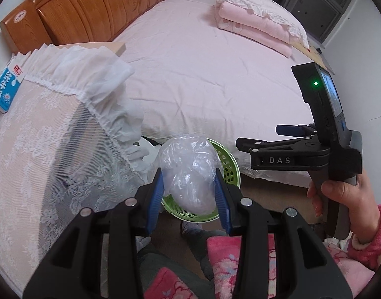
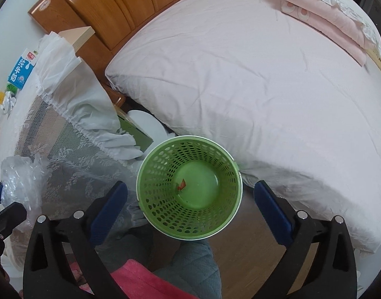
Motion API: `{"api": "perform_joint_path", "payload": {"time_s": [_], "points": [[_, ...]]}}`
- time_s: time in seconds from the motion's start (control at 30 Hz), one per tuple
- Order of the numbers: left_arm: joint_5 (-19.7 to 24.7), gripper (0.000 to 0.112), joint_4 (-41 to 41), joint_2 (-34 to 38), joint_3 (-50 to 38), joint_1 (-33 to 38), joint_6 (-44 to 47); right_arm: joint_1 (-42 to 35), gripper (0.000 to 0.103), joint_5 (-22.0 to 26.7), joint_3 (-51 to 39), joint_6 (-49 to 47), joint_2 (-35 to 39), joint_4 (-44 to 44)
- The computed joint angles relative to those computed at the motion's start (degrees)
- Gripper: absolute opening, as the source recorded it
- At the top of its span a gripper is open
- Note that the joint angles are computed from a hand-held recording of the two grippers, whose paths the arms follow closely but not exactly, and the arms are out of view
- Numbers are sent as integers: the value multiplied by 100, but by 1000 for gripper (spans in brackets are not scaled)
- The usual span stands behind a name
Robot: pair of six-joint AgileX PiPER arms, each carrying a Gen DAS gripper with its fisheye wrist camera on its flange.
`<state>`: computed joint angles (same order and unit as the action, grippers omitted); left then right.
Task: Collect trash
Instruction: 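Drop the clear bag into the wastebasket with left tool while right drops the wrapper, then return both tools to the bed and grasp crumpled white paper with the right tool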
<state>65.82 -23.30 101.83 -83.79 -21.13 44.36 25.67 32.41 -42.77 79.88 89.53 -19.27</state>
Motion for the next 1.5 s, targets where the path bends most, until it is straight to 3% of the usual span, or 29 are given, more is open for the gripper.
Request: {"api": "perform_joint_path", "payload": {"time_s": [0.1,0.17,0.23,0.37,0.73,1.07,1.23,1.5], "points": [[-137,42,21,-76,170,-255,-106,-42,101,-1,286,88,-233,-34],[-182,65,40,-105,214,-366,-182,-76,101,-55,451,168,-336,-69],[-344,80,100,-195,309,-459,-267,-108,101,-95,584,215,-431,-80],[-453,92,240,-222,279,-558,-436,-116,100,-172,666,302,-459,-110],[-403,92,375,-213,9,-331,-569,-55,101,-82,269,58,-281,-37],[-275,92,280,-46,-464,360,-480,167,101,404,-849,-354,196,33],[-148,92,346,318,-1286,1082,-711,346,101,796,-2069,-806,622,-39],[143,95,497,1349,-3311,2396,-1273,533,101,1718,-5347,-2454,2284,266]]}}
